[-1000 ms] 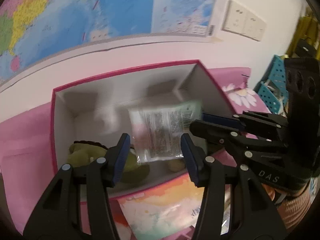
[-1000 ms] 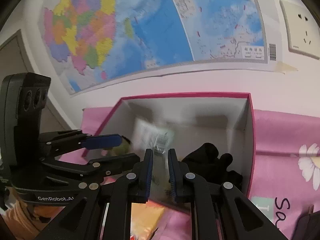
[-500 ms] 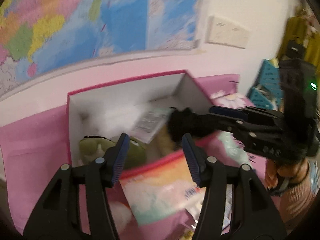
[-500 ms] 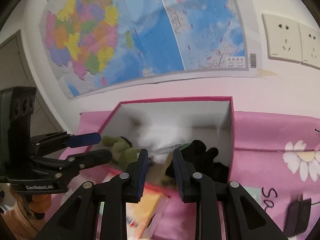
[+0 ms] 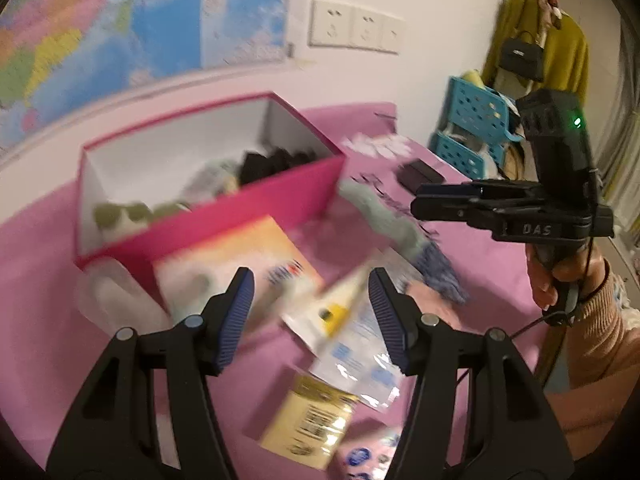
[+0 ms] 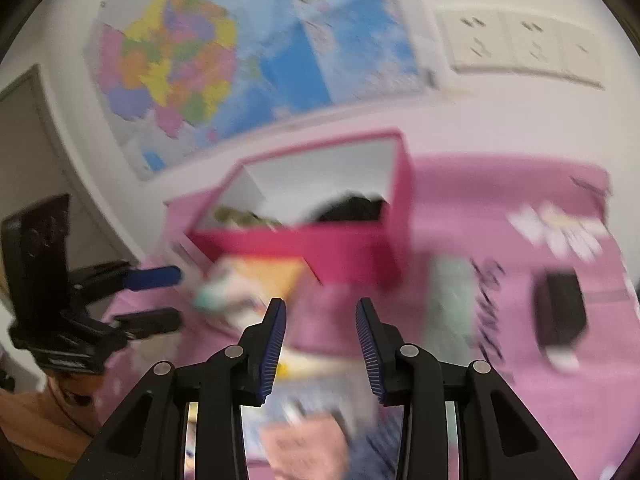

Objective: Organize soft objects
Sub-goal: 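Grasp the blue gingham scrunchie with the right gripper and lift it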

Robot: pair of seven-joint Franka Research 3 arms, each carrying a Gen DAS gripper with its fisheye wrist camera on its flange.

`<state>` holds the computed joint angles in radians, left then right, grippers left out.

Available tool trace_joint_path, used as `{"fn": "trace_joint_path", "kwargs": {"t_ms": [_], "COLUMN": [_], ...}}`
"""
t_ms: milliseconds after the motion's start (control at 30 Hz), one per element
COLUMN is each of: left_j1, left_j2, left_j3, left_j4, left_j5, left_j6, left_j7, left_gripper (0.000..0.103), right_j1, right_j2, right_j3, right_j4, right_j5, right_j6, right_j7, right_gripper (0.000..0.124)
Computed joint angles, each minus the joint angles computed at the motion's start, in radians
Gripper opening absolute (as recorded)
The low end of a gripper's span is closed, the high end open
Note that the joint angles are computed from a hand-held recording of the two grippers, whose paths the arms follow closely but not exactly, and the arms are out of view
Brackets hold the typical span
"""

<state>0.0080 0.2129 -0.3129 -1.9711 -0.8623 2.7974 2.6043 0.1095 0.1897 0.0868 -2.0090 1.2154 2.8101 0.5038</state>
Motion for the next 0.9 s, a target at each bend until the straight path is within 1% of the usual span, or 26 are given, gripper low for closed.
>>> {"fn": "trace_joint_path", "kwargs": {"t_ms": [33, 100, 233, 333, 400, 467, 500, 533, 667, 700, 800, 900], "left_j1": [0.002, -0.006, -0.025, -0.041, -0.05, -0.054, -0.054, -0.053, -0.039, -0.037, -0.026, -0.029], "left_j2": [-0.001, -0.005, 0.006, 0.02, 0.031, 0.041, 0.044, 0.046, 0.057, 0.061, 0.07, 0.067], "left_j3": [-0.005, -0.007, -0.005, -0.006, -0.006, -0.008, -0.01, -0.014, -0.031, -0.033, -0.044, -0.05], "left_j4": [-0.008, -0.023, -0.028, -0.023, -0.018, -0.012, -0.011, -0.011, 0.006, 0.012, 0.032, 0.037], "left_j5": [-0.006, -0.005, 0.011, 0.042, 0.075, 0.103, 0.116, 0.121, 0.121, 0.118, 0.093, 0.064], "left_j6": [-0.017, -0.029, -0.067, -0.077, -0.081, -0.083, -0.086, -0.089, -0.123, -0.135, -0.174, -0.183], "left_j7": [0.012, 0.018, 0.002, -0.022, -0.05, -0.074, -0.085, -0.089, -0.088, -0.086, -0.061, -0.029], "left_gripper": [0.061, 0.061, 0.061, 0.061, 0.061, 0.061, 0.061, 0.061, 0.061, 0.061, 0.061, 0.061], "right_j1": [0.001, 0.002, 0.002, -0.007, -0.001, -0.008, -0.01, -0.015, -0.047, -0.059, -0.052, -0.035], "right_j2": [-0.008, -0.013, 0.002, 0.012, 0.025, 0.028, 0.034, 0.036, 0.024, 0.012, -0.018, -0.044], "right_j3": [-0.005, -0.017, -0.027, -0.014, -0.015, -0.005, -0.008, -0.005, 0.023, 0.032, 0.03, 0.014], "right_j4": [-0.029, -0.068, -0.099, -0.105, -0.103, -0.108, -0.105, -0.105, -0.105, -0.106, -0.105, -0.096], "right_j5": [-0.005, -0.038, -0.117, -0.123, -0.17, -0.176, -0.194, -0.197, -0.106, -0.049, 0.065, 0.162], "right_j6": [0.018, 0.035, 0.05, 0.063, 0.083, 0.095, 0.089, 0.089, 0.086, 0.079, 0.07, 0.043], "right_j7": [0.02, 0.074, 0.168, 0.168, 0.199, 0.197, 0.216, 0.221, 0.139, 0.091, -0.01, -0.097], "right_gripper": [0.047, 0.056, 0.056, 0.056, 0.055, 0.043, 0.027, 0.015, 0.01, 0.01, 0.009, 0.009]}}
